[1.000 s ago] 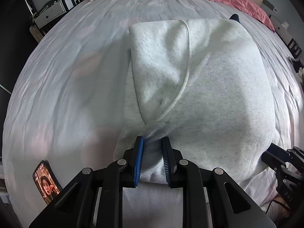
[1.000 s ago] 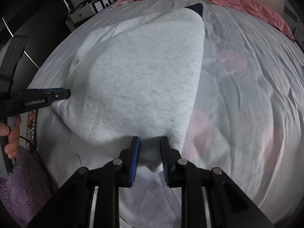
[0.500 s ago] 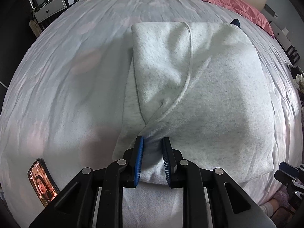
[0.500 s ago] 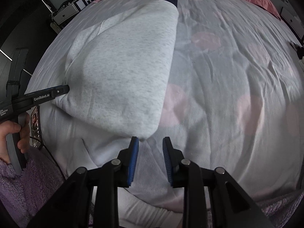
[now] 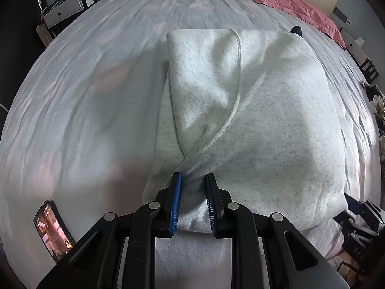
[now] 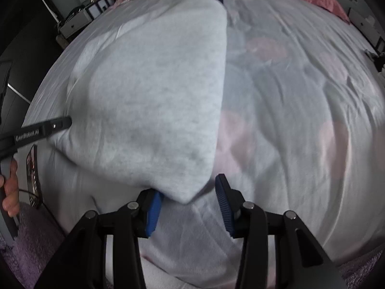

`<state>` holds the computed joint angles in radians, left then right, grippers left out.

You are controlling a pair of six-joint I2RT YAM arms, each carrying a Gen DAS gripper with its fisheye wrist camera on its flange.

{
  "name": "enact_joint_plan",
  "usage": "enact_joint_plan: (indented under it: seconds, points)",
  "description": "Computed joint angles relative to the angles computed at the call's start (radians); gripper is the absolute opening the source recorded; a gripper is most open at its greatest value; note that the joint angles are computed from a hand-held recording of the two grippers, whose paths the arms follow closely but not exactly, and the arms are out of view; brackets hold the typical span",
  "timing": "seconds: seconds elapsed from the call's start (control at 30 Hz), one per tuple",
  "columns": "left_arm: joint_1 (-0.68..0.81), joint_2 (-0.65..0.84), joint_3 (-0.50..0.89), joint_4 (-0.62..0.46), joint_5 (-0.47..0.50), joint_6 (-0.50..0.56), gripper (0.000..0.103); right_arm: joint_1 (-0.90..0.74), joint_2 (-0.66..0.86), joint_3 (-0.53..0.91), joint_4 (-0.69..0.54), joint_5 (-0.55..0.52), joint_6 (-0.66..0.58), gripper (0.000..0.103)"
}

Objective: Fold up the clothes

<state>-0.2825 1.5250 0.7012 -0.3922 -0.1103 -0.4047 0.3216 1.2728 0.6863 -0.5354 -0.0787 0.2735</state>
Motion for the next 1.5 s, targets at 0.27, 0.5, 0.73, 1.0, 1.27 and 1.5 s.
enact_joint_plan:
  seconds: [0.27,0.5,0.73,1.0,1.27,1.5]
  points:
    - [0.008,-0.009,-0.024,0.014,0.015,-0.003,0.023,-0.01,0.039,-0.004,-0.012,-0.012,-0.011,0.018]
    - [0.005,-0.031,-0.051,0.022,0.017,-0.011,0.023,-0.032,-0.049,-0.023,-0.091,0.006,-0.032,0.006]
    - [-0.012,-0.051,-0.074,0.02,0.003,-0.024,0.023,-0.143,-0.131,-0.039,-0.175,-0.028,-0.073,0.0]
    - [-0.048,-0.113,-0.114,0.009,-0.029,-0.051,0.023,-0.255,-0.125,0.007,-0.19,-0.167,-0.112,0.004]
    - [-0.05,-0.28,-0.156,0.075,-0.056,-0.008,0.023,-0.152,-0.065,0.103,-0.111,-0.143,-0.104,0.009]
    - [-0.035,-0.23,-0.072,0.144,-0.055,-0.015,0.037,-0.169,0.005,0.187,-0.088,-0.156,-0.098,0.027]
